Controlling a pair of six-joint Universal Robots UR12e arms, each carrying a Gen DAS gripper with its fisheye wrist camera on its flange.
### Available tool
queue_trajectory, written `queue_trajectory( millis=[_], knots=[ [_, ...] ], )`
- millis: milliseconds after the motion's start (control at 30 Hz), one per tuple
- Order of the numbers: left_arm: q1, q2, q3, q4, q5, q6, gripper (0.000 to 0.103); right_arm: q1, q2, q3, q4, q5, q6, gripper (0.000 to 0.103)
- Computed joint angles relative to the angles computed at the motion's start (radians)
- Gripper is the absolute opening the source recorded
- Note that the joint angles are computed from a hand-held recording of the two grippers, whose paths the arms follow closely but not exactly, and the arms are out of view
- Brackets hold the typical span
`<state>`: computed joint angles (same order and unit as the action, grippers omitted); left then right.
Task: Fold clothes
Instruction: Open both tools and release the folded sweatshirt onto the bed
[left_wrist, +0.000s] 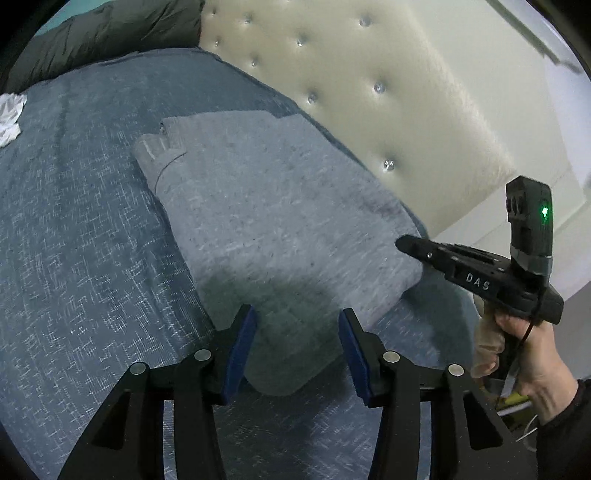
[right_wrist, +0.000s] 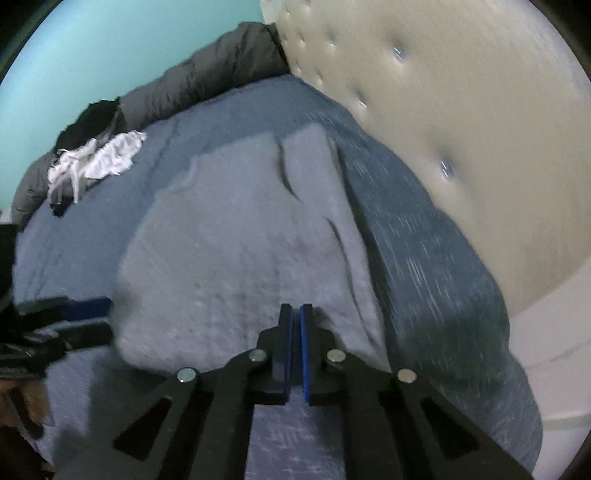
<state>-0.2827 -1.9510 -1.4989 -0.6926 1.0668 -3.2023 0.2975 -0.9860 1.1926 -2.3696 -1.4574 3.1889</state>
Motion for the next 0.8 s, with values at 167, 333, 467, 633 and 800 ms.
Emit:
queue_trajectory(
  millis=[167, 333, 467, 633, 800],
  knots=[
    [-0.01, 0.007, -0.023, 0.013, 0.024, 0.031, 0.046, -0.016, -0.025, 0.087, -0.076, 0.02, 0.064, 0.0],
    [-0.013, 0.004, -0.022, 0.012, 0.041, 0.048, 0.046, -0.019, -0.024, 0.064, -0.089, 0.044, 0.087, 0.0],
    [-0.008, 0.01, -0.028, 0.011, 0.035, 0.052, 0.046, -0.019, -0.016, 0.024, -0.172, 0.065, 0.101, 0.0],
    [-0.011, 0.019, -0.036, 0.011, 0.044, 0.061, 0.046, 0.002, 0.057, -0.121, -0.027, 0.047, 0.036, 0.0],
    [-0.008, 0.017, -0.039, 0.018, 0.032, 0.063, 0.046, 0.0, 0.109, -0.187, 0.076, 0.01, 0.092, 0.0]
  ],
)
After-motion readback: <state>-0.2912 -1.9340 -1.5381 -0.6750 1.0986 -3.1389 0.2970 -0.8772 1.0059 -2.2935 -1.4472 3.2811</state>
